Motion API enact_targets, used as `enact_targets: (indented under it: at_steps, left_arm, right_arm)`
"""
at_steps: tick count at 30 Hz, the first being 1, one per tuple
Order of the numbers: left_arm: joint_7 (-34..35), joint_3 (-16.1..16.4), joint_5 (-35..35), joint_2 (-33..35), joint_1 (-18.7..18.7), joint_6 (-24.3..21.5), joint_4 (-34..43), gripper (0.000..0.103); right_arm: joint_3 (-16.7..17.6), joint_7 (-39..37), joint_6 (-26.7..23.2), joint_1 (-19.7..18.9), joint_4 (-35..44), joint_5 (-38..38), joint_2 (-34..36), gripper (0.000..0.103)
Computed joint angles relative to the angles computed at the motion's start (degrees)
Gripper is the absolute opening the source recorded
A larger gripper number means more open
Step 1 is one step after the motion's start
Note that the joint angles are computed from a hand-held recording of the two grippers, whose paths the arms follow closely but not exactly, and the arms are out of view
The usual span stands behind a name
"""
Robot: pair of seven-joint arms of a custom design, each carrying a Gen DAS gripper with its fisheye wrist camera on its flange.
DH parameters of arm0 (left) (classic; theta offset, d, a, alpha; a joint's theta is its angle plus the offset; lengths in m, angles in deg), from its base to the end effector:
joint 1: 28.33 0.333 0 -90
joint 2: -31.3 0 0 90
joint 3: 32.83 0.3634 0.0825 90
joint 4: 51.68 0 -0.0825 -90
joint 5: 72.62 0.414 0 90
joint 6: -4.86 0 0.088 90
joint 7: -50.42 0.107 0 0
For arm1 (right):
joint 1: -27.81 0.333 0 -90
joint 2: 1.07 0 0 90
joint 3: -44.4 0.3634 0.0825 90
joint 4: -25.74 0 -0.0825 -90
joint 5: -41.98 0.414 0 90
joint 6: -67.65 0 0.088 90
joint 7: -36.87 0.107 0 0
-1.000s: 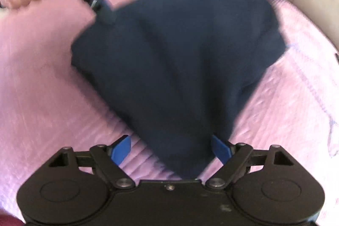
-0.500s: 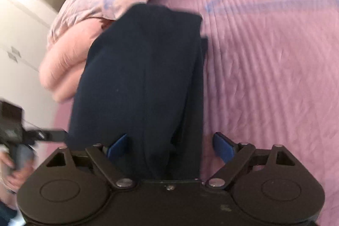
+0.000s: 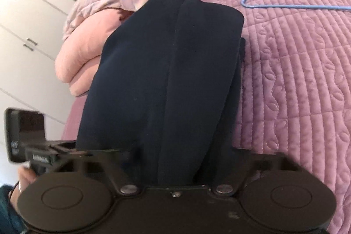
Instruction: Fold large clothes
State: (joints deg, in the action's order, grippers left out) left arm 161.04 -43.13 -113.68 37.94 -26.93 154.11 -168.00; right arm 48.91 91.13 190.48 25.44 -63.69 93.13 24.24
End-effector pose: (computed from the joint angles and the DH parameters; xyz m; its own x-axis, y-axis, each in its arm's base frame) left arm 0.6344 -0.0818 0.4680 -0.0798 -0.8939 0.4410 -0.8881 -0.1372 -0.4387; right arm 0.7479 0.0513 0.4506 0.2869 -0.7270 -0.6239 -0.9241 -0.0385 -0.3801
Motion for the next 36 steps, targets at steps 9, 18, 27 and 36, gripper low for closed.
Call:
enact_targets:
  at_steps: [9,18,27,36]
  left_arm:
    - [6.24,1.30,-5.39,-5.21,0.35,-4.82,-1.13,0.060]
    - [8.90,9.38,-7.01,-21.56,-1.41,-13.84,-7.11,0.062]
    - [4.03,17.39,2.68,-37.54,-1.85,-18.10,-17.51,0.064]
    - [2.64,18.90,9.34,-40.25,1.15,-5.57,-31.68,0.082]
  right_arm:
    - [0.52,-1.00,5.70,0.20,-9.80,11.59,-8.68,0.043]
    - [-2.69,-7.28,1.16,4.00,-18.83,20.19,-23.43,0.043]
    - [-3.87,-10.64,0.95,12.31,-28.78,23.66,-33.92,0.043]
    - [-1.79,-9.49,16.18,16.80,-37.23,20.56,-32.47,0.062]
